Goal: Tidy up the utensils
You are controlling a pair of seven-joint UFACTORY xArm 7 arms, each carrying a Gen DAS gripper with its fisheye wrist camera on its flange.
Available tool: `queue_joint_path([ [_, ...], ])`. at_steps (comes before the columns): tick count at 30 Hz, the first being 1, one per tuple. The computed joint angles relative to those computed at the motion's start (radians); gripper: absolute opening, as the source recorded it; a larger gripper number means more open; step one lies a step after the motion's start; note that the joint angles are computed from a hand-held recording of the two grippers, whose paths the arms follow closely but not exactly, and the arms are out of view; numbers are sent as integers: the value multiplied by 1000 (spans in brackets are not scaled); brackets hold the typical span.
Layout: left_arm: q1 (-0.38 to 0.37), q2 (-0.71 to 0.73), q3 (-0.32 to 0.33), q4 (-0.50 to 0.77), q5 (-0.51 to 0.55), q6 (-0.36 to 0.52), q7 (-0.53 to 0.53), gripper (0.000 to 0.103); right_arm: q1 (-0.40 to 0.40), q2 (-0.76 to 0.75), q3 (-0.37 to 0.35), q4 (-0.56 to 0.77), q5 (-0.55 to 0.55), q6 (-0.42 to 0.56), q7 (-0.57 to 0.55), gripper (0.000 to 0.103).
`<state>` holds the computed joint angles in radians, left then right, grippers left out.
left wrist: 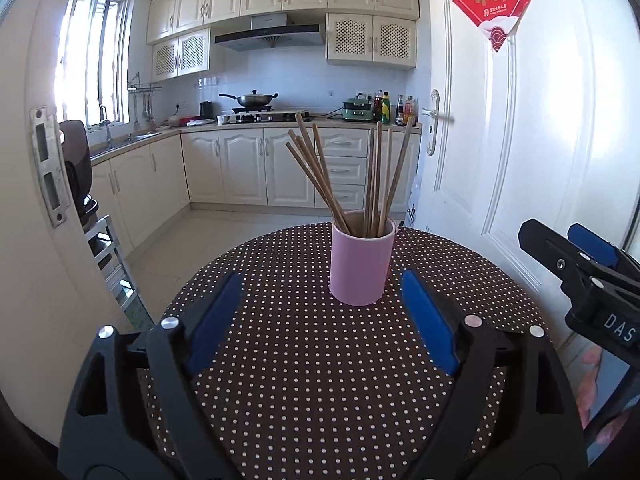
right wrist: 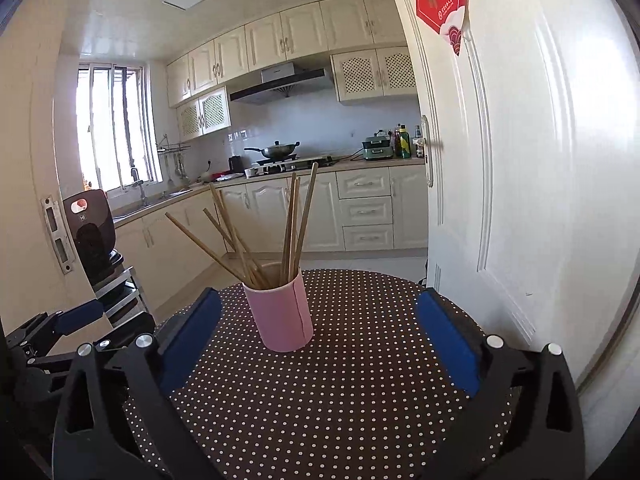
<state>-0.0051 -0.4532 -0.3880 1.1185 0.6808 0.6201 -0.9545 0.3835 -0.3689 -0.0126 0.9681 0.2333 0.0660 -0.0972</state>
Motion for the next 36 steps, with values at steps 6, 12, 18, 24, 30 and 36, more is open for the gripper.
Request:
queue_joint_path([
  [6, 3, -66, -29, -22, 9, 8, -2, 86, 1, -76, 19, -77, -56, -96, -5, 95],
  [12, 52, -142, -80, -44, 29, 10, -32, 87, 27, -137, -1, -109, -69, -90, 38, 95],
  [18, 105, -216, -111, -56, 20, -8, -50, 90, -23, -179, 29, -134, -107, -110, 76, 95],
  [24, 140, -254, -127, -50, -26, -37, -22, 91, -73, -227, 62, -173, -154, -143, 109, 95],
  [30, 179, -291, -154, -46, -69, -54, -3, 91, -49, -265, 39, -195, -171, -153, 128, 95],
  [36, 208, -332, -172, -54, -107, -76, 23, 91, -14, -280, 16, -203, -178, -156, 132, 95],
])
